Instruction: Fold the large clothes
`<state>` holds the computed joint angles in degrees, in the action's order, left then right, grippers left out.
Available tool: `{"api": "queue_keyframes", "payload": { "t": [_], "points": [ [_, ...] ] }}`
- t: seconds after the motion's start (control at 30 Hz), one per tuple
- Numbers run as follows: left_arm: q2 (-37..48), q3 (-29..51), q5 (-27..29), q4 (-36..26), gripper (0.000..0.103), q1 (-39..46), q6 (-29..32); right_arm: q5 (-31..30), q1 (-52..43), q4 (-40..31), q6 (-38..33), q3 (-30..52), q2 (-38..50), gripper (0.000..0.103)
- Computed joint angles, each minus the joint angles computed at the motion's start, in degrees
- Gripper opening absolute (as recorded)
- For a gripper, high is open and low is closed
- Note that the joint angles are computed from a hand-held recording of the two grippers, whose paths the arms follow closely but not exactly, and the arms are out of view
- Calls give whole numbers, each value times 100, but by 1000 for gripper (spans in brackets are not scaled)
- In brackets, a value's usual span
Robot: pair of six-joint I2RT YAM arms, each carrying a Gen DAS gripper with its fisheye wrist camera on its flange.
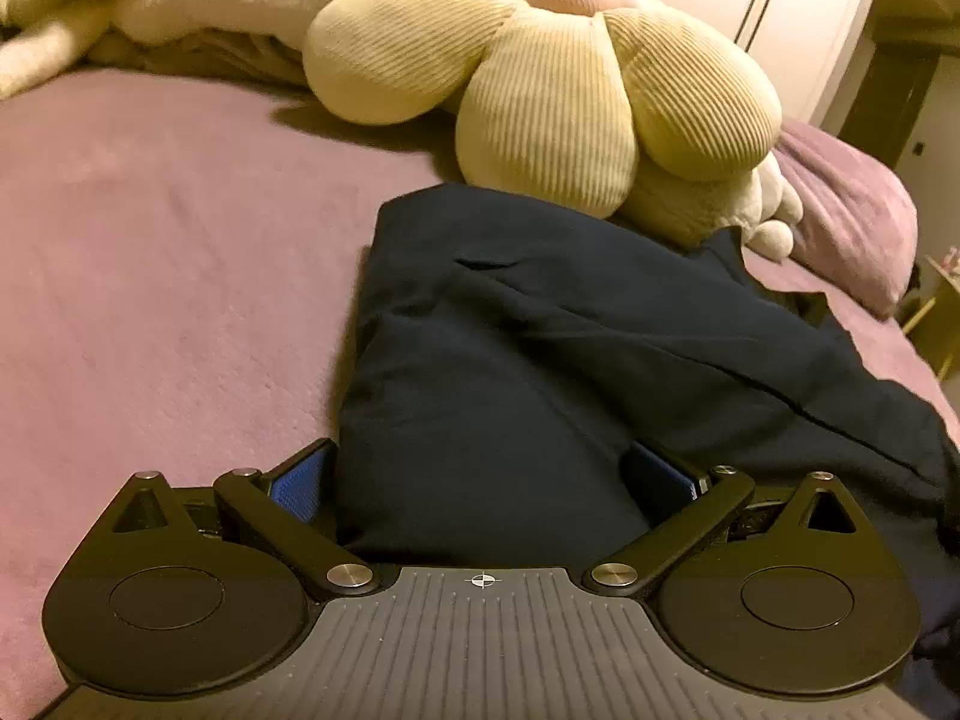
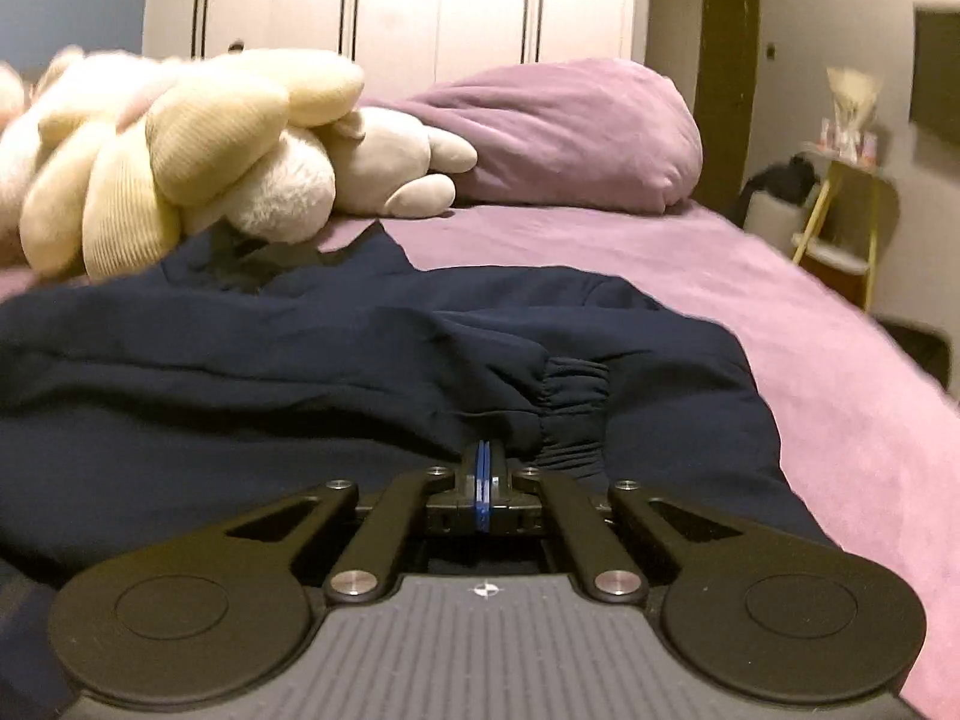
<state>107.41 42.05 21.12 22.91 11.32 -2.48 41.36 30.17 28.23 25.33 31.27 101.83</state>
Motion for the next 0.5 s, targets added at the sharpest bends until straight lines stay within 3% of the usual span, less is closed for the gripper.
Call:
{"api": "queue_keyframes", "payload": {
  "t": [0.07, 0.17, 0.3, 0.5],
  "points": [
    [-210, -167, -207, 45, 103, -28, 77, 208, 81, -368, -173, 281, 135, 0],
    [-370, -513, -209, 376, 103, 56, 371, 49, 78, -835, -41, 341, -220, 3],
    [-267, -393, -40, 181, 103, 157, 282, 97, 356, -887, 560, -268, -814, 3],
    [-319, -437, -243, 224, 103, 42, 315, 25, 302, -812, 669, -159, -451, 3]
  ]
}}
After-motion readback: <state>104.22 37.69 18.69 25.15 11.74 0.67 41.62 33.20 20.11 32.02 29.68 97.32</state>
